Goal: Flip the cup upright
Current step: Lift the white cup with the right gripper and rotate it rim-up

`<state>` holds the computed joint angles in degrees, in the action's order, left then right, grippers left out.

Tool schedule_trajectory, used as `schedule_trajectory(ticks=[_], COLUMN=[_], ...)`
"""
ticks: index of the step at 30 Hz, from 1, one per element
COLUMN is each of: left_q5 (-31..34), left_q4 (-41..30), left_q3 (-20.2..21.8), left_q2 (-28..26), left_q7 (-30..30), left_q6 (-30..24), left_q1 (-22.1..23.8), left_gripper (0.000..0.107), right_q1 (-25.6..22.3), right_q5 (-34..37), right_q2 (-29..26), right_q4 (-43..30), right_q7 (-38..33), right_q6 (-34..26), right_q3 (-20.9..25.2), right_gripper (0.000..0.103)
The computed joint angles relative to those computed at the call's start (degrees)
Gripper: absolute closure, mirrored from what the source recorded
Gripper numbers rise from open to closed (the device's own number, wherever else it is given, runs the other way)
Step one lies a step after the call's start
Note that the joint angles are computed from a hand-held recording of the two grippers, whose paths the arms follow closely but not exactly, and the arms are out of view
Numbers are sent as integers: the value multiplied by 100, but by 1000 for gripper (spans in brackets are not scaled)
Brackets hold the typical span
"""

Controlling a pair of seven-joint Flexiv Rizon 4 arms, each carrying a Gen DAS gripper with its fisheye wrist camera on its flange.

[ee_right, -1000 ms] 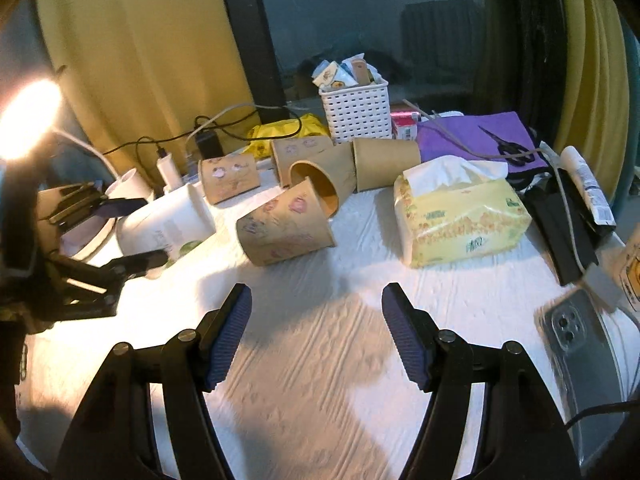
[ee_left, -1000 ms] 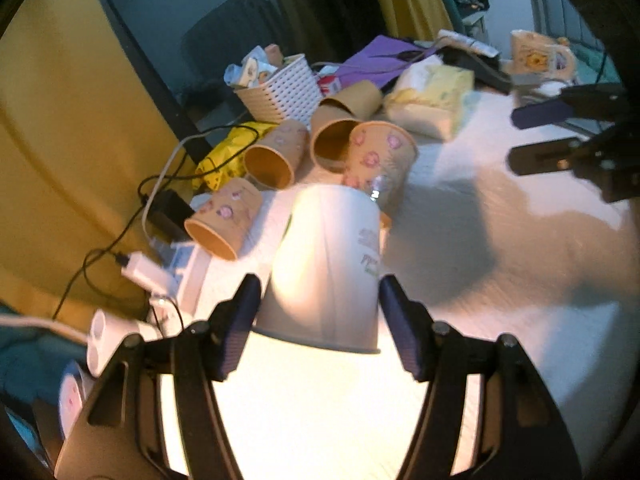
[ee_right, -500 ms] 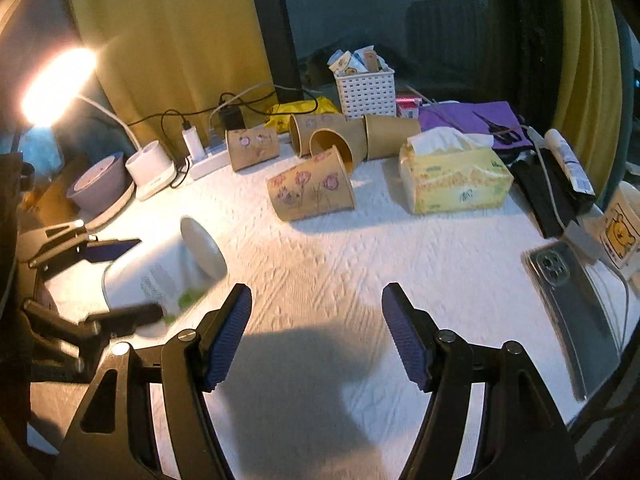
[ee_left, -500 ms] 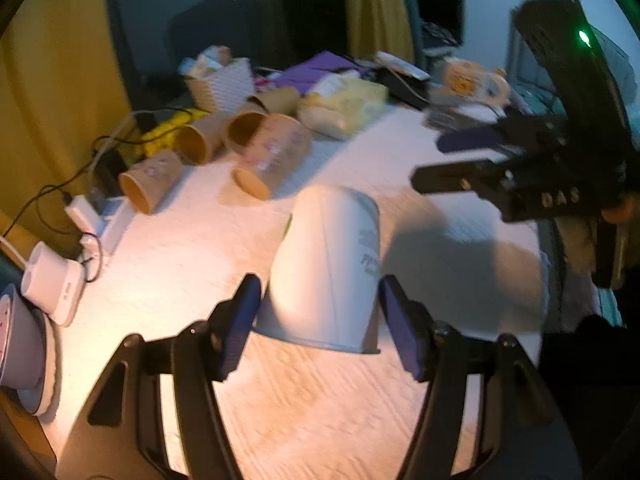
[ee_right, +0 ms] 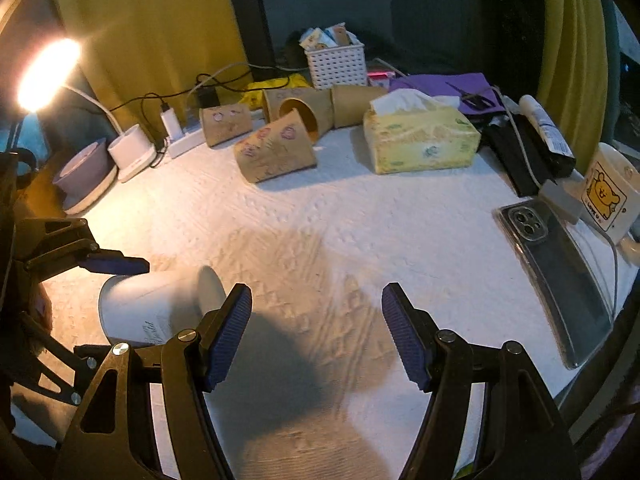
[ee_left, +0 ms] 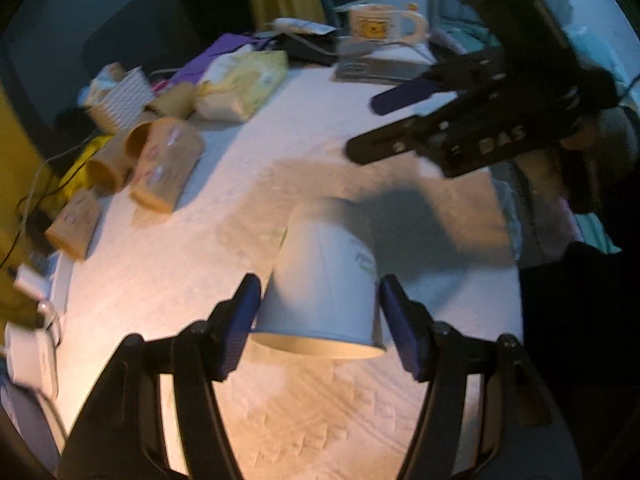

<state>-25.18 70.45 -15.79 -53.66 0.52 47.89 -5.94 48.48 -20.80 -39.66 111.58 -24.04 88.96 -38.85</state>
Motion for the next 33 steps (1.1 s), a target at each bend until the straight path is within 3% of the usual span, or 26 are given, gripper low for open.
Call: schedule_trajectory(ticks=[4, 9, 11, 13, 21, 27, 31, 33], left_q5=[119, 265, 272, 275, 114, -274, -689, -926], left_q4=[-295, -652, -620, -554, 414, 1026, 1347, 1490], left_q3=[16, 210, 239, 273, 152, -9, -197, -301], left_q2=[-115, -210, -198, -162, 331, 624, 734, 771], left_q7=[202, 21, -75, -232, -365, -513, -665, -724], left_q6=[-375, -695, -563, -454, 373, 813, 1001, 1129], left_q1=[-75, -209, -228, -228, 61, 373, 656, 768], left_gripper=[43, 42, 36, 22, 22, 22, 22, 22], right_q1=[-259, -812, -937, -1031, -1094, -950, -1300, -1748], right_q5=[-35, -246, -339, -414, -786, -1317, -1619, -1605], right_q2=[14, 42, 50, 69, 268, 599, 793, 798], right_q4=[-69, -283, -320, -343, -197, 114, 97, -128], right_q7=[-100, -238, -245, -252, -358, -427, -748, -1279], right_q6=[-80, -264, -276, -268, -315, -424, -486, -688], right_q3=[265, 927, 1083, 1230, 1552, 1499, 1939, 2562], right_gripper=[32, 32, 32, 32, 32, 32, 32, 32])
